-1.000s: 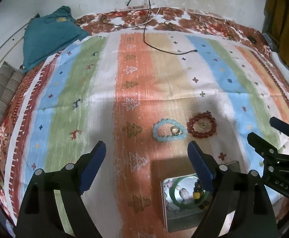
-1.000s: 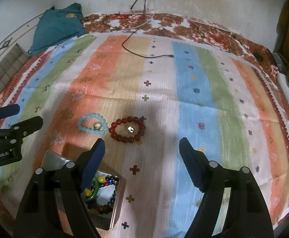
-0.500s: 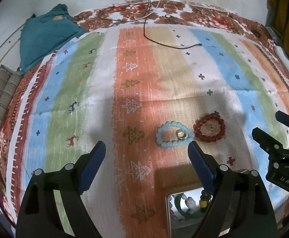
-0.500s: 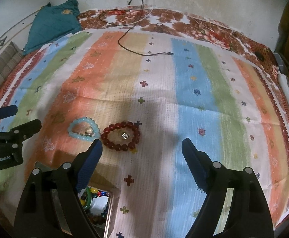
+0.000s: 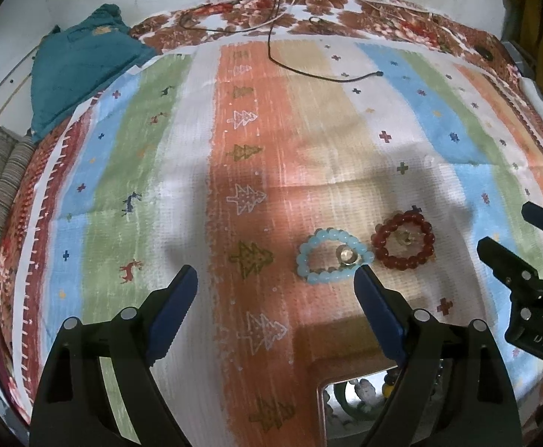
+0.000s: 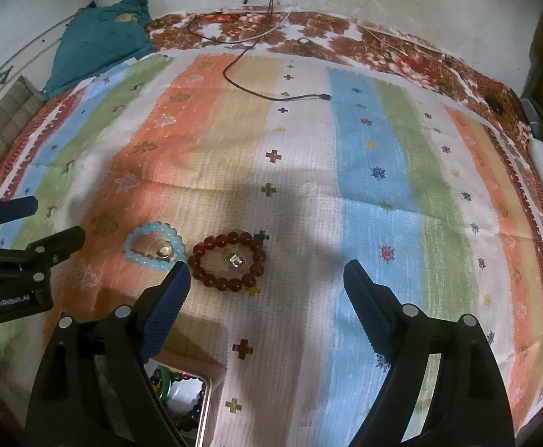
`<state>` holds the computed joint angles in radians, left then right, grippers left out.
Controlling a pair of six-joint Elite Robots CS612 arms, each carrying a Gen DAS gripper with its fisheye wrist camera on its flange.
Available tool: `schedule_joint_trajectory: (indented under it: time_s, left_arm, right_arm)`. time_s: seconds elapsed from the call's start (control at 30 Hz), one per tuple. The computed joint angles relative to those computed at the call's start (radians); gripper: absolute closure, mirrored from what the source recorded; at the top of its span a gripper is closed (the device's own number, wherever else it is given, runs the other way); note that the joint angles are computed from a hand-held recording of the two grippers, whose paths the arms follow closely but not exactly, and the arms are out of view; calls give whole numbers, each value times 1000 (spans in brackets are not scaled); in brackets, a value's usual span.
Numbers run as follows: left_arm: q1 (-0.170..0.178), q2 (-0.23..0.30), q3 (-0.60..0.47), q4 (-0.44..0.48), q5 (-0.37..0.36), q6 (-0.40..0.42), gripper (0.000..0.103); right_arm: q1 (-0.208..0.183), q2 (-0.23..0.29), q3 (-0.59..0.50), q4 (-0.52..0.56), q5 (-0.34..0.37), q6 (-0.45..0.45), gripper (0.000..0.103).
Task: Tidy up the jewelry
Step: 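Move both tools forward toward the light-blue and dark red bead bracelets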
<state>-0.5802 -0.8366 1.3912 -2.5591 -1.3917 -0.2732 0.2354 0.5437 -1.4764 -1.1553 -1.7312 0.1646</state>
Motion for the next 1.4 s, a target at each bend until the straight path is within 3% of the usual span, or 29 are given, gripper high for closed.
schedule_joint_trajectory:
  time_s: [0.57, 1.4]
  left_arm:
    - [15, 54, -67, 77, -20, 16, 18]
    - [22, 125, -157, 195, -50, 68, 22]
  right_arm:
    - [-9, -14, 63, 17, 11, -6, 17]
    - [-15, -24, 157, 81, -50, -7, 17]
